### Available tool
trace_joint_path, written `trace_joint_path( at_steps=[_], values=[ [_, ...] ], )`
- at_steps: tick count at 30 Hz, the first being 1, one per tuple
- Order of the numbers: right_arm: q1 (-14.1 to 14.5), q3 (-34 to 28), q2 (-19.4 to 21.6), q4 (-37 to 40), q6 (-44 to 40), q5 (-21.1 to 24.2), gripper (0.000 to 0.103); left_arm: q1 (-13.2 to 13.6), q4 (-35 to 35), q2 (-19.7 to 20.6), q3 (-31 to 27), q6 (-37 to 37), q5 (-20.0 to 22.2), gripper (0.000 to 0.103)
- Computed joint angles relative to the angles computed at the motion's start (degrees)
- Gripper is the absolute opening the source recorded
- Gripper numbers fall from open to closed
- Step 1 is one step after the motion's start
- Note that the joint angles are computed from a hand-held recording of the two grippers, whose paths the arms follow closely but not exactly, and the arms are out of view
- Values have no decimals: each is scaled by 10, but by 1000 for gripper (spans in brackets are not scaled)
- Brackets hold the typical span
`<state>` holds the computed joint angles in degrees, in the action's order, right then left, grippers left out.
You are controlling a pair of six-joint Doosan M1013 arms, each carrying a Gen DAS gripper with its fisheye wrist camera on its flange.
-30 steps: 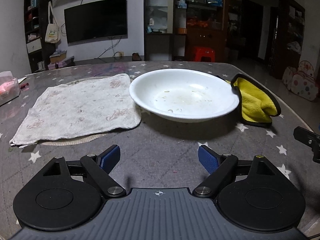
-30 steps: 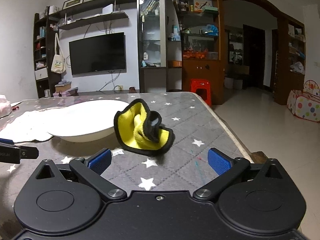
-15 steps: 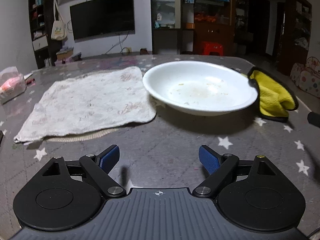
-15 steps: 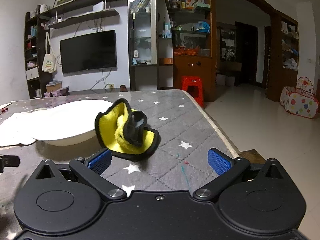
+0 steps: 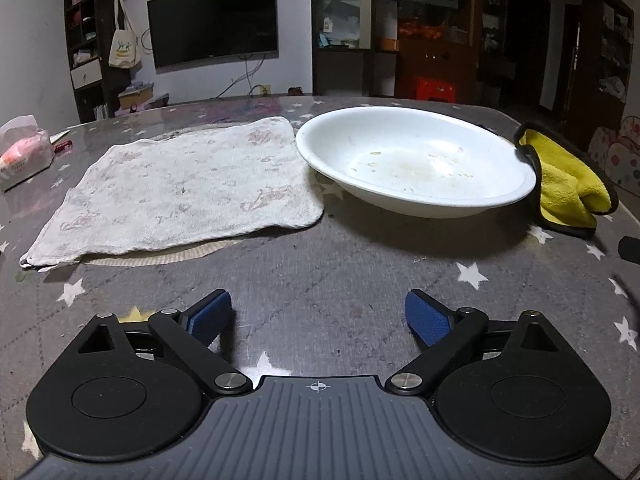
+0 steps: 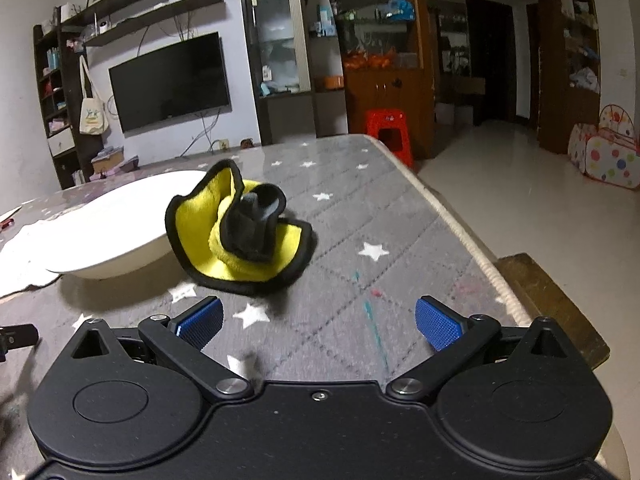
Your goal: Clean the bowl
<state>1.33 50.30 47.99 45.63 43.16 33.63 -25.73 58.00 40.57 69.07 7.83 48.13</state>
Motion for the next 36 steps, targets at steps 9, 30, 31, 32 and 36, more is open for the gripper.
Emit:
trace_joint_path(
  at_steps=[9,30,31,32,36],
  values=[
    [-4,-22,9,-30,58,36,103,4,-4,-1,1,8,-14,99],
    [2,-43,18,-83,77,42,103,5,-2,1,1,6,-17,103],
    [1,-43,18,-81,76,43,103,5,-2,1,1,6,-17,103],
    [1,-44,18,-80,76,43,103,5,-2,1,1,6,-18,103],
    [1,-44,18,-81,76,42,103,5,-2,1,1,6,-18,103]
  ],
)
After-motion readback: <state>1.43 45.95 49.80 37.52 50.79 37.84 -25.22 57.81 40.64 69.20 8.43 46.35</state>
